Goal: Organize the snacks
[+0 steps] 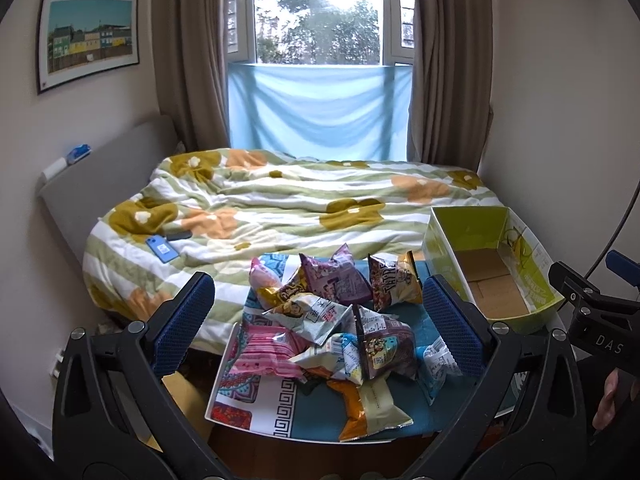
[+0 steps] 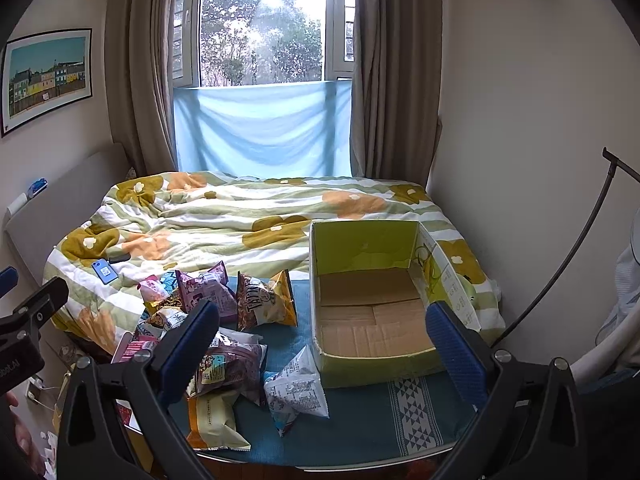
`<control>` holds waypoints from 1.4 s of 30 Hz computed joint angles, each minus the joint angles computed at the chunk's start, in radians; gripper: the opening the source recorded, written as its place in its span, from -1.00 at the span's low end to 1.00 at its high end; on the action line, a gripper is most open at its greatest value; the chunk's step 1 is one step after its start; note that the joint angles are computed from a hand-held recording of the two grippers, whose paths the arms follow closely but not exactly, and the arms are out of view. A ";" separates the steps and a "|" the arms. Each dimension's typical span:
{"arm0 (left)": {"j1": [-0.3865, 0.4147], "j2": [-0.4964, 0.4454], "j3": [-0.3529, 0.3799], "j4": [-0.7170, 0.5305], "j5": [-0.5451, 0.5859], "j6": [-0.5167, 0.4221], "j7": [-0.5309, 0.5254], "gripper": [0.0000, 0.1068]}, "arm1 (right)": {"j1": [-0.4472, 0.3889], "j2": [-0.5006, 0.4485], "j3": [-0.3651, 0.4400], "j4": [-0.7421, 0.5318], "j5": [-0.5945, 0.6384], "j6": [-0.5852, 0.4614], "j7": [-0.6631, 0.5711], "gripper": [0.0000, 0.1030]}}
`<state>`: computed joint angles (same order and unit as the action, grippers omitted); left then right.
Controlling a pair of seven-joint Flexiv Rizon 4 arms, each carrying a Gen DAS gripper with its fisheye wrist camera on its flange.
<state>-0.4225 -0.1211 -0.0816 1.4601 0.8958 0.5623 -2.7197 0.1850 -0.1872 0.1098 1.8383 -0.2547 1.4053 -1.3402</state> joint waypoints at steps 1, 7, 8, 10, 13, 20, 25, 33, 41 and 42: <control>0.001 0.000 0.001 0.001 -0.003 0.002 0.001 0.92 | 0.003 0.000 -0.004 0.003 -0.006 0.003 0.007 0.99; 0.009 -0.003 0.004 0.007 -0.024 0.018 0.008 0.92 | 0.004 -0.003 -0.005 0.005 -0.012 0.007 0.012 0.99; 0.010 -0.003 0.004 0.007 -0.025 0.019 0.010 0.92 | 0.003 -0.003 -0.004 0.004 -0.009 0.006 0.010 0.99; 0.007 -0.005 0.004 0.002 -0.016 0.011 0.005 0.92 | 0.003 -0.004 -0.003 0.002 -0.008 0.003 0.009 0.99; 0.004 -0.005 0.004 0.002 -0.012 0.006 0.004 0.92 | 0.002 -0.004 -0.001 0.000 -0.004 0.002 0.008 0.99; 0.004 -0.005 0.004 0.003 -0.015 0.007 0.006 0.92 | 0.002 -0.004 0.000 0.004 -0.001 0.005 0.009 0.99; 0.003 -0.004 0.003 0.006 -0.014 0.009 0.007 0.92 | 0.002 -0.004 0.000 0.003 0.000 0.002 0.008 0.99; 0.000 -0.007 0.003 0.006 -0.013 0.009 0.004 0.92 | 0.002 -0.004 0.001 0.003 0.002 0.001 0.007 0.99; -0.001 -0.001 0.003 0.015 -0.012 0.009 0.002 0.92 | 0.002 -0.002 0.001 0.003 0.003 -0.002 0.007 0.99; 0.000 0.000 0.002 0.015 -0.012 0.009 0.002 0.92 | 0.003 -0.002 0.000 0.004 0.002 -0.001 0.009 0.99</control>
